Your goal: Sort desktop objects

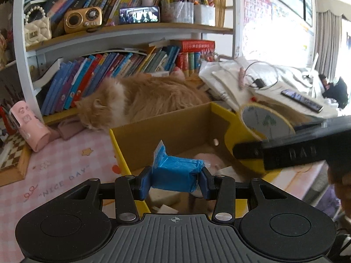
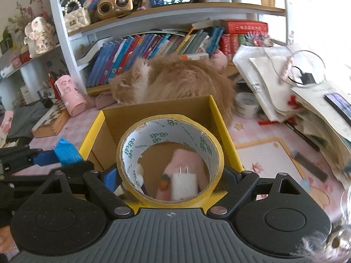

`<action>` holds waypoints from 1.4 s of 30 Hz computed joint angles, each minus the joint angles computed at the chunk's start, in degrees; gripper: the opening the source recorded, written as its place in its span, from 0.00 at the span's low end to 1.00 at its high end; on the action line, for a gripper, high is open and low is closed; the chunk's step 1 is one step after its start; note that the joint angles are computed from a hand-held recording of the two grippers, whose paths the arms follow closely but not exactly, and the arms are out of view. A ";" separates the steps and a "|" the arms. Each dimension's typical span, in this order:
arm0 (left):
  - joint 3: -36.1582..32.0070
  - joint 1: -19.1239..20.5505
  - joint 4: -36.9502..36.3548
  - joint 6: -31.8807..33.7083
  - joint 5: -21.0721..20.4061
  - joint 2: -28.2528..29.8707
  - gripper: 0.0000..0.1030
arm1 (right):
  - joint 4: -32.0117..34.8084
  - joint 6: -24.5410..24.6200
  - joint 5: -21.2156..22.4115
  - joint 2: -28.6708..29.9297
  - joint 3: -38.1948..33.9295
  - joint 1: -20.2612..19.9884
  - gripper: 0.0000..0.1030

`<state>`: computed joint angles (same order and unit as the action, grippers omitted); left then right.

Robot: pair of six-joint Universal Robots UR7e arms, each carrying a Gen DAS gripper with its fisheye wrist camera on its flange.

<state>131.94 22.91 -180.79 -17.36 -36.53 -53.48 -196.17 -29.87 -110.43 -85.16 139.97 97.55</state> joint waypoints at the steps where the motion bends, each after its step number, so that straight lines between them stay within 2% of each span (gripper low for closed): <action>1: -0.50 0.49 -0.36 0.86 0.10 0.84 0.41 | 0.06 -0.35 0.36 0.82 -0.85 -0.24 0.84; 6: -2.33 2.07 0.37 2.84 -0.32 3.37 0.41 | 1.49 -1.44 1.07 5.27 -5.65 -1.01 0.84; 10: -3.32 2.99 3.33 1.96 -0.76 4.17 0.42 | 3.56 -1.98 1.15 7.72 -7.94 -1.65 0.84; 13: -3.53 2.93 2.75 4.22 -0.51 5.14 0.42 | 5.17 -2.18 1.06 9.24 -9.15 -2.01 0.84; 17: -3.69 3.08 2.47 3.91 -0.82 5.29 0.45 | 6.47 -2.58 0.86 10.84 -10.36 -2.21 0.84; 19: -3.70 2.86 1.95 4.14 -0.28 5.69 0.50 | 7.10 -2.61 0.86 11.37 -10.87 -2.38 0.84; 21: -3.51 2.07 1.39 4.47 1.54 6.24 0.69 | 7.70 -2.68 0.91 11.85 -11.40 -2.53 0.84; 23: -3.13 1.34 0.07 4.94 3.24 6.50 0.78 | 8.44 -2.24 1.08 12.13 -11.84 -2.66 0.84; 28: -1.75 -0.11 -2.37 5.23 5.24 5.99 0.82 | 10.37 -1.71 1.82 12.64 -12.71 -3.17 0.84; 33: -0.19 -1.65 -0.11 1.17 7.81 3.93 0.83 | 12.60 -1.18 1.96 13.11 -13.67 -3.19 0.84; 38: 2.43 -3.82 4.73 -7.41 9.99 0.47 0.86 | 13.52 -0.81 2.02 12.89 -13.79 -3.24 0.85; 42: 4.47 -5.44 12.40 -16.85 11.19 -3.07 0.87 | 12.96 0.19 1.83 12.76 -13.42 -3.20 0.85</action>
